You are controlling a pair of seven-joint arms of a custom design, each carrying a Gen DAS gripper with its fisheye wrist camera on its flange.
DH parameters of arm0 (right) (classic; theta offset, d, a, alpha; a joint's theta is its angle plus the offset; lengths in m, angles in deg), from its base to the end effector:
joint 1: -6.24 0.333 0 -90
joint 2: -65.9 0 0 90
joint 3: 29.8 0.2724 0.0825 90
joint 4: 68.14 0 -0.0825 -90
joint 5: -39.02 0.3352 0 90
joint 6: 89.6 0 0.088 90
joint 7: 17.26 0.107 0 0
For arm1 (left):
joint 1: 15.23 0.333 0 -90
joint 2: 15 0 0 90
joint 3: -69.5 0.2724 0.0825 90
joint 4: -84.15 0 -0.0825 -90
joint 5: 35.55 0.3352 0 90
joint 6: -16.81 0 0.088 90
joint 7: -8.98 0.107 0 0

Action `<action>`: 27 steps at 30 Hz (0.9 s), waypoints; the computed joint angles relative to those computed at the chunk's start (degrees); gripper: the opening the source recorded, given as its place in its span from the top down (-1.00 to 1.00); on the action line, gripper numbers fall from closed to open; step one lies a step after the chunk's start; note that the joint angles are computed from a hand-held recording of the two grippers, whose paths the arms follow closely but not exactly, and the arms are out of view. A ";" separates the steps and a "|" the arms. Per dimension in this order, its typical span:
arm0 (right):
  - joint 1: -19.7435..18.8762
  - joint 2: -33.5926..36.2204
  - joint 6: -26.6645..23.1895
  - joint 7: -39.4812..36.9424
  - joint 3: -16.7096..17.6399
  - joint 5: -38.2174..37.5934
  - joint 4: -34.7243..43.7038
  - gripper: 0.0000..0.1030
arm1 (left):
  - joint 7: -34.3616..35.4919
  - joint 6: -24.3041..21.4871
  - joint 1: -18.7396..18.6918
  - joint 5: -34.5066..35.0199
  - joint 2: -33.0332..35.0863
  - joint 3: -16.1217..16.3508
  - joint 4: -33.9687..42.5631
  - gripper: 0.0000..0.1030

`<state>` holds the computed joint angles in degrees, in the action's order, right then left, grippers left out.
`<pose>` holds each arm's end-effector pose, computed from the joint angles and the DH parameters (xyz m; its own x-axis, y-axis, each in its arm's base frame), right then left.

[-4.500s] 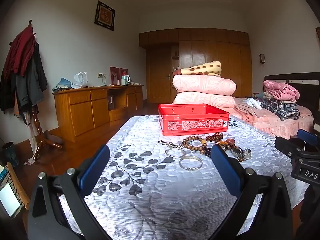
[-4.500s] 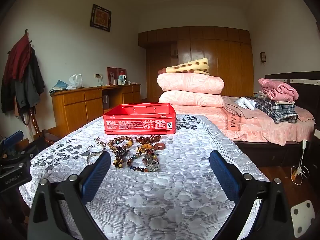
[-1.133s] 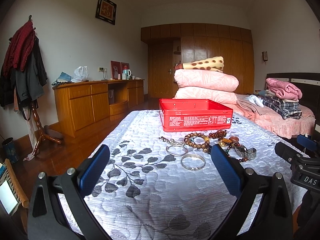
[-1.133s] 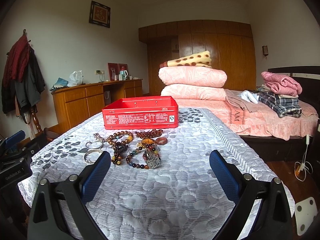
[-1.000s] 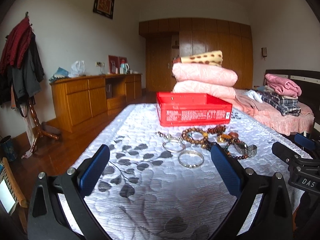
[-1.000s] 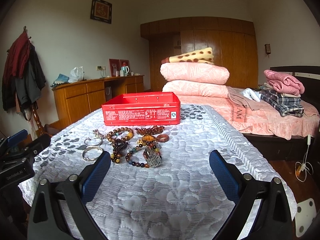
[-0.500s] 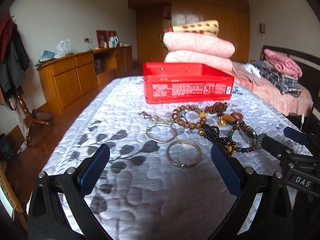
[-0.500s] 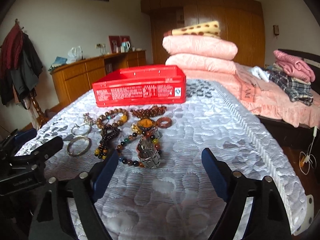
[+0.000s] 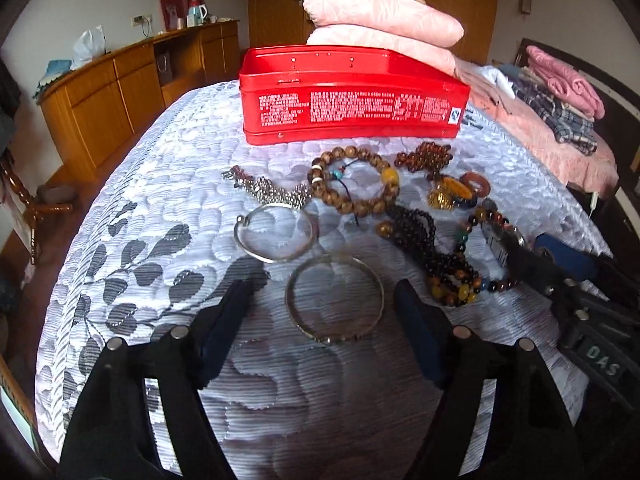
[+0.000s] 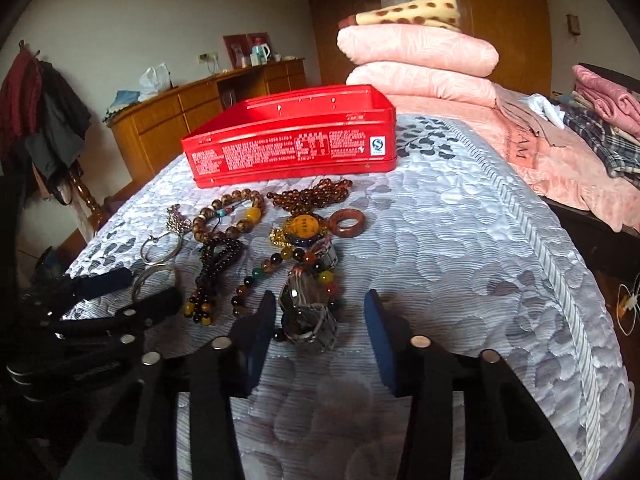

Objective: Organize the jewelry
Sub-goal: 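Grasp the silver wristwatch with the right tool while the left tool grasps a silver bangle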

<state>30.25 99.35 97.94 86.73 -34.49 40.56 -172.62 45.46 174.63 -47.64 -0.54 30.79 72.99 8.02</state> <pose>0.6053 0.2179 0.3201 0.1689 -0.9729 -0.1582 -0.6651 0.0060 -0.7467 0.6045 -0.3750 0.3149 -0.1115 -0.9934 0.0280 -0.7391 0.0641 -0.6706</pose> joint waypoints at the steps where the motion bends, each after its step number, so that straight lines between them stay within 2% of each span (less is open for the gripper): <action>1: -1.66 0.21 -1.03 -0.57 1.86 -0.32 0.67 0.31 | 0.86 -0.41 0.48 -0.62 0.31 -0.64 0.52 -0.43; 2: -2.69 0.37 -1.55 -0.96 3.03 -0.52 1.03 0.45 | 1.74 -0.94 0.70 -1.05 0.65 -1.07 1.15 -0.44; 3: -4.15 0.48 -1.66 -1.55 4.68 -0.75 1.13 0.49 | 2.49 -1.50 0.77 -1.41 1.07 -1.31 1.93 -0.47; 7: -4.93 0.51 -1.26 -2.11 5.56 -0.83 0.94 0.53 | 5.49 -3.14 1.28 -3.17 2.50 -2.40 4.47 -0.56; 10: -7.43 0.56 -1.20 -2.73 8.27 -0.63 0.95 0.55 | 6.35 -3.08 1.44 -4.34 2.95 -2.51 5.19 -0.55; 12: -10.26 0.49 -0.90 -3.30 11.28 -0.38 0.60 0.56 | 4.44 -2.97 0.26 -3.56 2.66 -0.85 4.72 -0.33; 13: -10.82 0.35 -0.91 -3.41 11.82 -0.25 0.41 0.56 | 3.02 -2.69 -0.35 -2.76 2.14 0.14 3.87 -0.24; 15: -10.87 -0.23 -1.04 -3.44 11.71 -0.02 -0.22 0.57 | 1.41 -1.83 -0.79 -1.53 1.58 0.94 2.82 0.07; 22: -16.82 -2.02 0.68 -5.18 18.13 -0.66 -3.54 0.65 | -0.68 3.55 0.26 -0.40 -2.06 0.58 -3.89 0.08; 25: -15.74 -2.28 0.38 -5.20 17.03 -0.69 -3.53 0.65 | -1.53 4.52 -0.15 0.34 -2.83 1.21 -5.37 0.07; 27: -16.41 -2.04 0.32 -5.86 18.00 -1.14 -3.23 0.65 | -1.60 4.23 -0.07 0.14 -2.51 1.08 -4.83 0.07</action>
<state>13.84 97.32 98.26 80.87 -16.49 39.42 -175.85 43.86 178.87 -47.71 -0.39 28.28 74.07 3.19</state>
